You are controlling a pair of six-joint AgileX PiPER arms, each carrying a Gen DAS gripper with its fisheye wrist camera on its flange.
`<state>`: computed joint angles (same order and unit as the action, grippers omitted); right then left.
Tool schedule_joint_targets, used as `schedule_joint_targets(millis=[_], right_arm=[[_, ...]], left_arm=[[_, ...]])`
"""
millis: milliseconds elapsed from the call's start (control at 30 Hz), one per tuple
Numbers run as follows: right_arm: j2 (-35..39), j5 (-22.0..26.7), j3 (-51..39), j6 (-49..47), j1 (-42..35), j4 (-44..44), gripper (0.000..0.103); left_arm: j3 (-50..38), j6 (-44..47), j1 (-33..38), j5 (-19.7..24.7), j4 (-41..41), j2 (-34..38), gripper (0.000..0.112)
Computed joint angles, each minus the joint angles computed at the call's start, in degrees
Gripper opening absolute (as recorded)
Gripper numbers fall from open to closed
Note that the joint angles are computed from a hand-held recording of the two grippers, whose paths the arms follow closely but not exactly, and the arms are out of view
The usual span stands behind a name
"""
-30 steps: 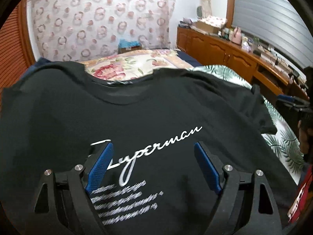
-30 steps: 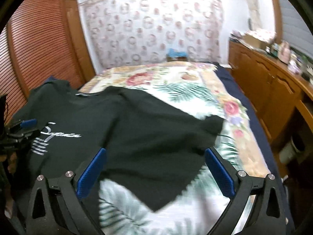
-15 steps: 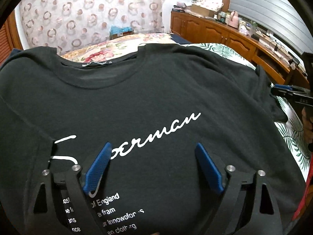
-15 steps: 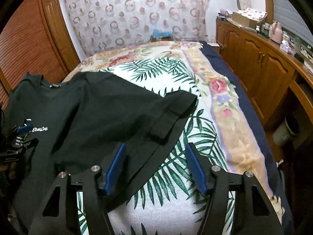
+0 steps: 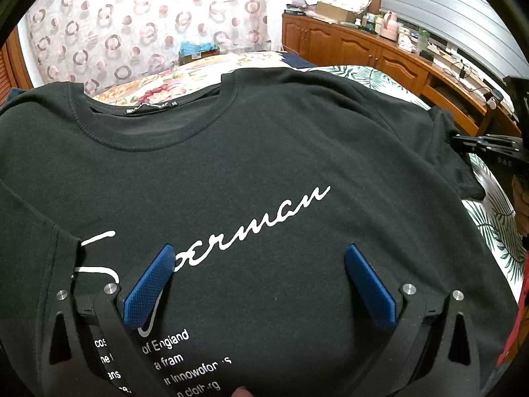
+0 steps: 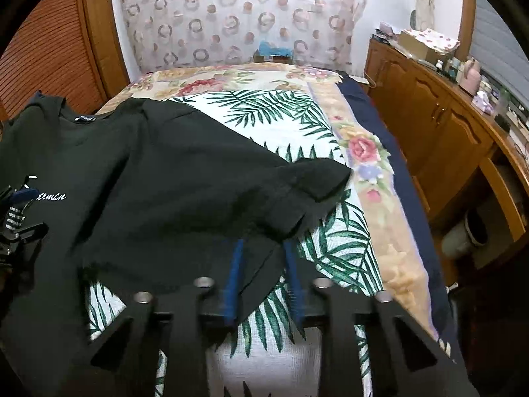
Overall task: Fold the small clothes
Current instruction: 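Move the right gripper to the other sleeve and grasp it, then fold the held sleeve inward across the shirt back, open right gripper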
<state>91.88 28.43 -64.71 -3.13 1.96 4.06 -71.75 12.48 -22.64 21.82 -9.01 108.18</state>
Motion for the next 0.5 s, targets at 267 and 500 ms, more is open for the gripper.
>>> schedule_joint_targets(millis=[267,500], right_arm=[[-2.16,-0.14,-3.39,-15.32,-1.22,15.21,0.003],[0.33,6.42,-14.37,-30.42,5.00,32.23,0.004]], left_arm=[[5.53,4.00,3.15,-4.13,-6.13,-5.76,0.103],[10.91,5.97,8.07,-5.35,-8.09,-15.69,0.103]])
